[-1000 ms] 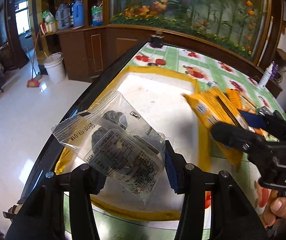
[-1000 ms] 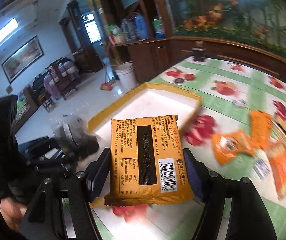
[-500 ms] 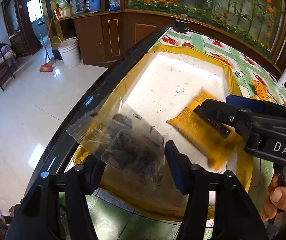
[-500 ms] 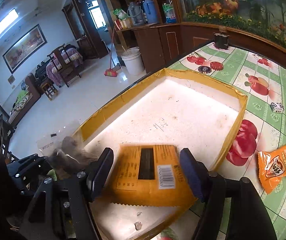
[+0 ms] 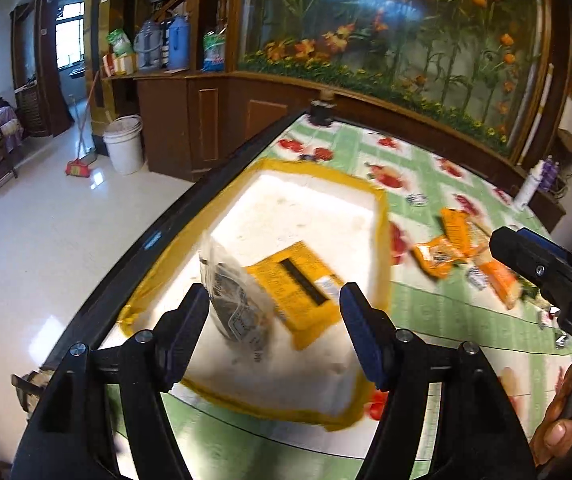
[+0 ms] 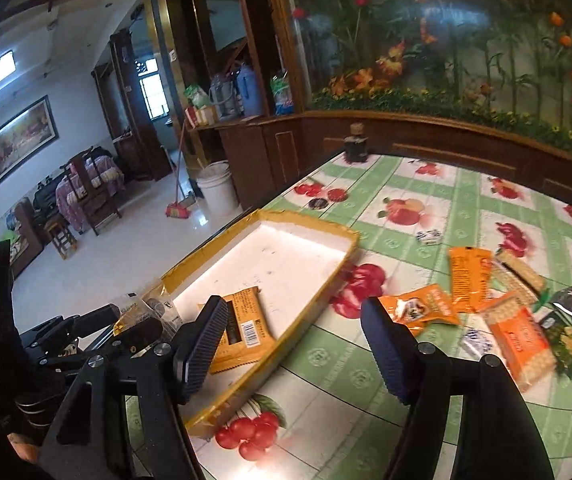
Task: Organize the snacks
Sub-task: 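Carry both packs over the yellow tray and open both tools to drop them, then grasp the orange soda-cracker pack with left tool while right tool grasps the silver foil pack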
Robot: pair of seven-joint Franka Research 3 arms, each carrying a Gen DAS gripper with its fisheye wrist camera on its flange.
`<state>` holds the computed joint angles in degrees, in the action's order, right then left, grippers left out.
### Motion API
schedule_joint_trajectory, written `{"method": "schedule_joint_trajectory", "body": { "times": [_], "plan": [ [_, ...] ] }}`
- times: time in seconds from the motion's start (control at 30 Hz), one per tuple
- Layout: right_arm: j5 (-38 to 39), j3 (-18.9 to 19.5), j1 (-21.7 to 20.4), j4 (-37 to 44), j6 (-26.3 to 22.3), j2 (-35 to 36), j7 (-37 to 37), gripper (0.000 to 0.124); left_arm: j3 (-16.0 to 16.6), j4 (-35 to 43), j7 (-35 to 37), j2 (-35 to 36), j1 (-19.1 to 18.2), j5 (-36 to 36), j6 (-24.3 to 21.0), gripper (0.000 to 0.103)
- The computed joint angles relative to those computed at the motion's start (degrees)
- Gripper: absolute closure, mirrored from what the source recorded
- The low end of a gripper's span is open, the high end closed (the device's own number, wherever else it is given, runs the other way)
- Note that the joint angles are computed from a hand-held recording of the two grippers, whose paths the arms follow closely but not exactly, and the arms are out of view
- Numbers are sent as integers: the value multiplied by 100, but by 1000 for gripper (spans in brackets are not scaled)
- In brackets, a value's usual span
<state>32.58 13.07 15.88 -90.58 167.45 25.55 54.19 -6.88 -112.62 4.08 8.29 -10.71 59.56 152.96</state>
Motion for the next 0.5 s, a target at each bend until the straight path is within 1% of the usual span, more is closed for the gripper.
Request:
{"method": "schedule_joint_trajectory", "body": {
  "times": [0.07,0.13,0.2,0.3,0.37,0.4,0.43,0.47,0.5],
  "plan": [
    [-53,-139,36,-323,303,-235,91,52,-37,102,-4,42,-65,79,17,31],
    [-252,-389,165,-650,614,-461,351,46,-69,196,34,85,-138,140,48,31],
    [-586,-739,378,-967,934,-652,775,41,-100,310,152,149,-210,120,27,31],
    [-1126,-1253,661,-1247,1115,-812,1456,39,-129,509,370,280,-331,16,-32,31],
    [-1283,-1273,587,-1323,1111,-856,1650,39,-135,619,495,356,-410,-65,-71,31],
    [-1416,-1374,629,-1378,1130,-883,1821,39,-134,656,558,382,-443,-103,-72,31],
    [-1498,-1393,603,-1446,1163,-923,1923,39,-133,705,589,407,-491,-129,-118,31],
    [-1514,-1310,497,-1503,1195,-958,1946,39,-130,735,630,425,-527,-156,-142,31],
    [-1566,-1308,459,-1562,1230,-989,2006,39,-129,769,682,445,-555,-189,-156,31]
  ]
}}
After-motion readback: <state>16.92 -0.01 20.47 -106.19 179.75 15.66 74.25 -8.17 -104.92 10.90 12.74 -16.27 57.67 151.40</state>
